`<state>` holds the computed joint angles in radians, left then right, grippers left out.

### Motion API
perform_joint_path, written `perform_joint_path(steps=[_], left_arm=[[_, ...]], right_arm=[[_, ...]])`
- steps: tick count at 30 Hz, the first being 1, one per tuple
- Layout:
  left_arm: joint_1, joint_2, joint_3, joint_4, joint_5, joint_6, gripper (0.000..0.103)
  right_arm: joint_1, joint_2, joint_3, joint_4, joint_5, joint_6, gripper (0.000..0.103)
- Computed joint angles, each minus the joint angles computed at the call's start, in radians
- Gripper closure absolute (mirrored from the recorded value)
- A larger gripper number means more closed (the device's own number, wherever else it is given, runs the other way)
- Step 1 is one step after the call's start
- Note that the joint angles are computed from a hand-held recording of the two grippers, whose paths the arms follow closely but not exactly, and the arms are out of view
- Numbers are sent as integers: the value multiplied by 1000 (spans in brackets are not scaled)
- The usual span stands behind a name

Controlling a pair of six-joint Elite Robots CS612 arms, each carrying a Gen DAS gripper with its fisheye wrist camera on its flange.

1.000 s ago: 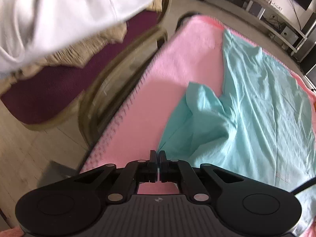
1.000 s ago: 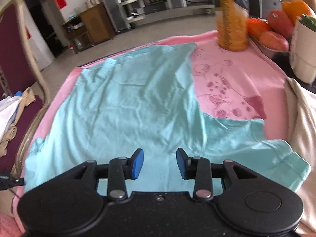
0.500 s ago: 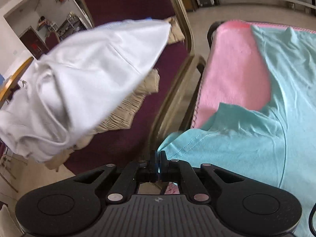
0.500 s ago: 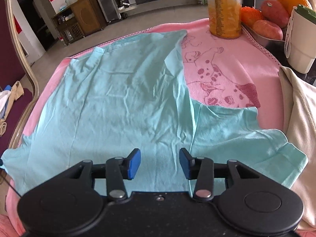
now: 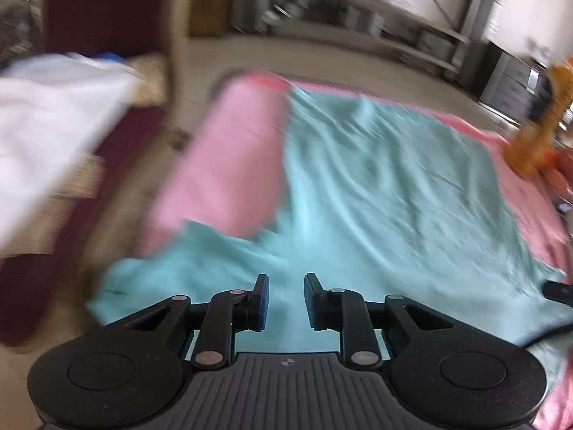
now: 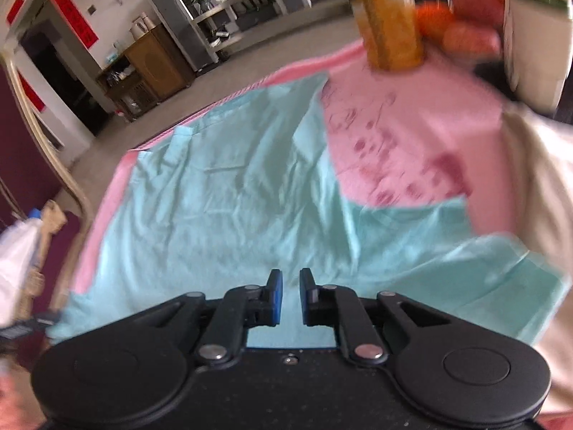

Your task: Fold clothes

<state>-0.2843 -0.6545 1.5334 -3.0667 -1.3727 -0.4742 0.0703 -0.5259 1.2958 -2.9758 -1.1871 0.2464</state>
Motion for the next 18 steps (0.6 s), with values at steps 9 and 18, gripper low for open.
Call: perform_joint_path(steps=[9, 18], left_arm=[[17, 6, -29, 225, 242, -300, 85], [-26, -44, -19, 621, 573, -519, 83]], right_arm=[[-36, 34, -28, 45, 7, 275, 93], [-19, -32, 82, -75, -267, 288, 85]])
